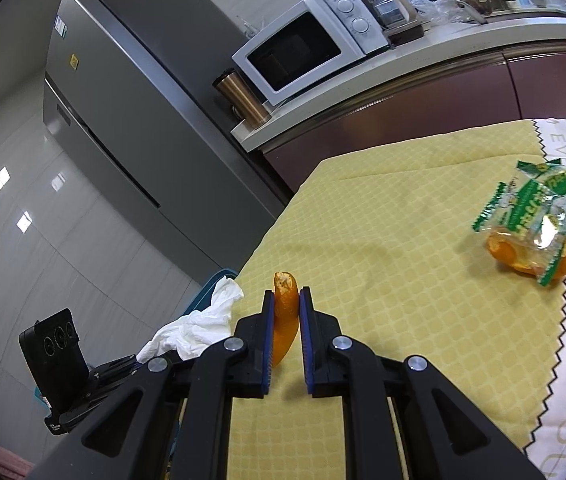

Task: Collect trash
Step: 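Carry the tissue and orange peel in both grippers over the blue bin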

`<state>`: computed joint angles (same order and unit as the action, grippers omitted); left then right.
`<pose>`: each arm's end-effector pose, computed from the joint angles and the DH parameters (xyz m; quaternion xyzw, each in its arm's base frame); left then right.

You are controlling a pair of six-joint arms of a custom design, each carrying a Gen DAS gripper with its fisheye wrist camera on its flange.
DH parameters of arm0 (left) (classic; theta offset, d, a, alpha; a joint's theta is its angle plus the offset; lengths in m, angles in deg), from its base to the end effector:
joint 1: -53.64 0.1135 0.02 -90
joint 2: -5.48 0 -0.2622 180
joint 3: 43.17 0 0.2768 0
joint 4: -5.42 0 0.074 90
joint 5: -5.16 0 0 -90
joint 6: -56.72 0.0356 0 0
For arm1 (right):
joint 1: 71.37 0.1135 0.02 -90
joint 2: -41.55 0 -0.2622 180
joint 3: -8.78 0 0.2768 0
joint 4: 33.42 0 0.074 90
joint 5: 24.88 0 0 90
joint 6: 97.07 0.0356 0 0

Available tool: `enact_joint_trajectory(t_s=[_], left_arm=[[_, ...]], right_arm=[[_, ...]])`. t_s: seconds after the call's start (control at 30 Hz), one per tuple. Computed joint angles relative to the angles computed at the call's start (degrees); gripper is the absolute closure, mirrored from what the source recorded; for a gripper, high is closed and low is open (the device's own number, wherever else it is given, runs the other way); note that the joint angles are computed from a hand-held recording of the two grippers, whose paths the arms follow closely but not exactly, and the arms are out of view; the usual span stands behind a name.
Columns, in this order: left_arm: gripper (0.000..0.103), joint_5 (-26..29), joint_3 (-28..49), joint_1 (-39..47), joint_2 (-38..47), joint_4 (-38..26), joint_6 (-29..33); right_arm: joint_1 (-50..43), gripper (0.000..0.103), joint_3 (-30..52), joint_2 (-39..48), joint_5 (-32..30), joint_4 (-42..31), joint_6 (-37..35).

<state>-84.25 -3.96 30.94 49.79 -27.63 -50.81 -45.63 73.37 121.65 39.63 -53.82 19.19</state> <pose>0.1791 -0.0753 0.2044 0.0428 0.8983 -0.1547 0.4089 0.2884 0.1561 0.2355 -0.0964 0.8692 0.3710 0.3125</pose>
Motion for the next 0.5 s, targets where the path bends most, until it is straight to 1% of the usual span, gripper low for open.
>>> enact_joint_trajectory(t_s=[0.17,0.5], left_arm=[[0.098,1.4,-0.5,3.0,-2.3,-1.6,0.9],[0.098,2.3,-1.0,6.4,-6.2,-4.7,1.4]], right_arm=[[1.5,0.092,1.4,1.9,0.1,0.4,0.0],[4.5,0.092,4.9,5.7,0.1,1.4,-0.2]])
